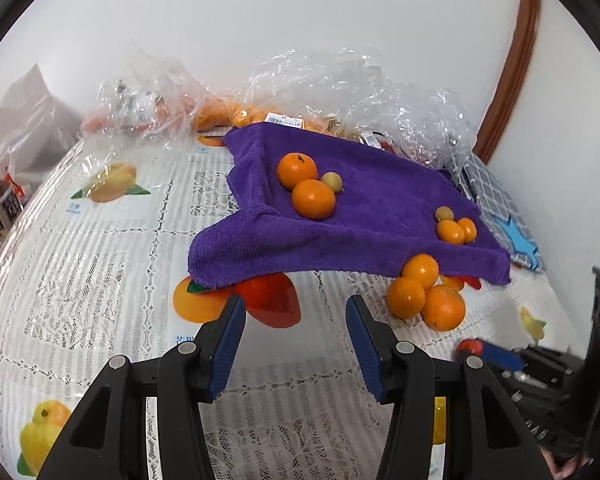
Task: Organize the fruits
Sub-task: 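Grasp a small red fruit with the right tool while the left tool grasps an orange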
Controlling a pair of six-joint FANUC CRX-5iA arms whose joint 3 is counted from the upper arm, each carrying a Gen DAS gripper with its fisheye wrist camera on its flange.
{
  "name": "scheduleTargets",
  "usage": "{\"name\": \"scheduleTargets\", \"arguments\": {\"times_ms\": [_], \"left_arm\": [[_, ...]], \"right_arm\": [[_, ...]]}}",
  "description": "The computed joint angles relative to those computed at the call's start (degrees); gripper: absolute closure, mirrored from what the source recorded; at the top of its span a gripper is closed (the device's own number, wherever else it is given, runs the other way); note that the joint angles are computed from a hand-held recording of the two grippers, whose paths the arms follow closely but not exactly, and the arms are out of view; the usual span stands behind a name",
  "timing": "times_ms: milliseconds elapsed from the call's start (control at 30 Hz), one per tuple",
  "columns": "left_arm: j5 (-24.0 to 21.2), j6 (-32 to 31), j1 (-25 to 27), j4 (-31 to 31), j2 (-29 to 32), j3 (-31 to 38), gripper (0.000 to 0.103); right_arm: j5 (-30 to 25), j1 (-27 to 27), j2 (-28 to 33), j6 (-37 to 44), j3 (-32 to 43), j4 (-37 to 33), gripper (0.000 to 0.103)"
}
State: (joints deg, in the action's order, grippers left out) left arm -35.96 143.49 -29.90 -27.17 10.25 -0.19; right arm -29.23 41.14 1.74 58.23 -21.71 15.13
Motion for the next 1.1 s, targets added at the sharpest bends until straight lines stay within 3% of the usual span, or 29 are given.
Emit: {"name": "scheduleTargets", "arguments": {"times_ms": [100,333,467,567,667,767,900,1100], "left_arm": [[-1.26,-2.53,-0.76,0.26,1.13,1.27,0.053],[2.79,-13.64,-0.06,8.16,1.7,-0.18,0.053],[3.76,-21.02,0.05,12.97,3.08,0.27,0.053],[2.45,-24.11,-0.09,15.17,5.37,2.67,0.053],[-1.64,-23.8,-0.98,13.45,8.35,7.3,0.053],[-5.39,-23.59,-1.53,12.33,11.12,11.52,0.053],[-9.15,-21.95,-2.4,9.49,13.69,15.88,0.053],[-10.93,-22.14,-2.46,9.24,15.67,18.76,0.056]], "right_arm": [[0.72,-0.58,-0.51,-1.56,-0.61,0.23,0.08],[2.06,-2.39,-3.23,-11.72,-6.35,12.16,0.08],[1.65,-5.09,-3.84,-12.19,-7.02,12.96,0.08],[0.84,-6.5,-3.71,-18.57,-8.68,20.72,0.08],[2.12,-7.99,-4.31,-20.11,-9.88,23.4,0.08],[1.72,-9.0,-4.09,-17.6,-9.15,20.85,0.08],[1.2,-10.31,-3.74,-8.18,-5.89,8.95,0.08],[0.09,-9.73,-2.94,-5.88,-4.64,6.86,0.08]]}}
